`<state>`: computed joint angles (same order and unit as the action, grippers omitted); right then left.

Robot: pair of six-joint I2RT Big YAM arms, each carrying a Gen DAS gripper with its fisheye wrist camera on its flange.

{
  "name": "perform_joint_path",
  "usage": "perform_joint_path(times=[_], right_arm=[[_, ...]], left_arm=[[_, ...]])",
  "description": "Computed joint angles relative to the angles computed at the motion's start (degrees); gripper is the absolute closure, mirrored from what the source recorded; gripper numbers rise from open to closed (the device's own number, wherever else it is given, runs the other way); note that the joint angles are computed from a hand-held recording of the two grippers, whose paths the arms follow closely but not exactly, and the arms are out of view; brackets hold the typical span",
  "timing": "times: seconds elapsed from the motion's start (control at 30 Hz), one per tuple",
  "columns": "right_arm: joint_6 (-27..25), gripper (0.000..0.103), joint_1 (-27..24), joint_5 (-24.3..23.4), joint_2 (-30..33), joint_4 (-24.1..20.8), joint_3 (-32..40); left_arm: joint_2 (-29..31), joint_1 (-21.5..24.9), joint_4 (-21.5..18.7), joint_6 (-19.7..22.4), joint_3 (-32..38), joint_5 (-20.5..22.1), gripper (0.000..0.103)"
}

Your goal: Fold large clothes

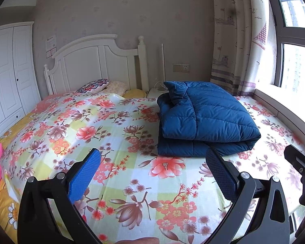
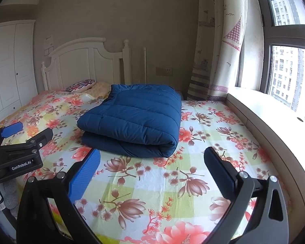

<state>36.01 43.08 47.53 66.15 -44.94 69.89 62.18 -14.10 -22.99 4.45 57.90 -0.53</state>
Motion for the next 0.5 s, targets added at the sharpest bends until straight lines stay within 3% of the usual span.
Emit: perform_joint_path(times=[0.5], right_arm=[[-0.2, 0.002, -0.2, -0.4, 0.1, 0.0, 0.0]], left_arm=[[0.0, 0.0, 0.0, 0.1, -0.1, -0.3, 0.004]])
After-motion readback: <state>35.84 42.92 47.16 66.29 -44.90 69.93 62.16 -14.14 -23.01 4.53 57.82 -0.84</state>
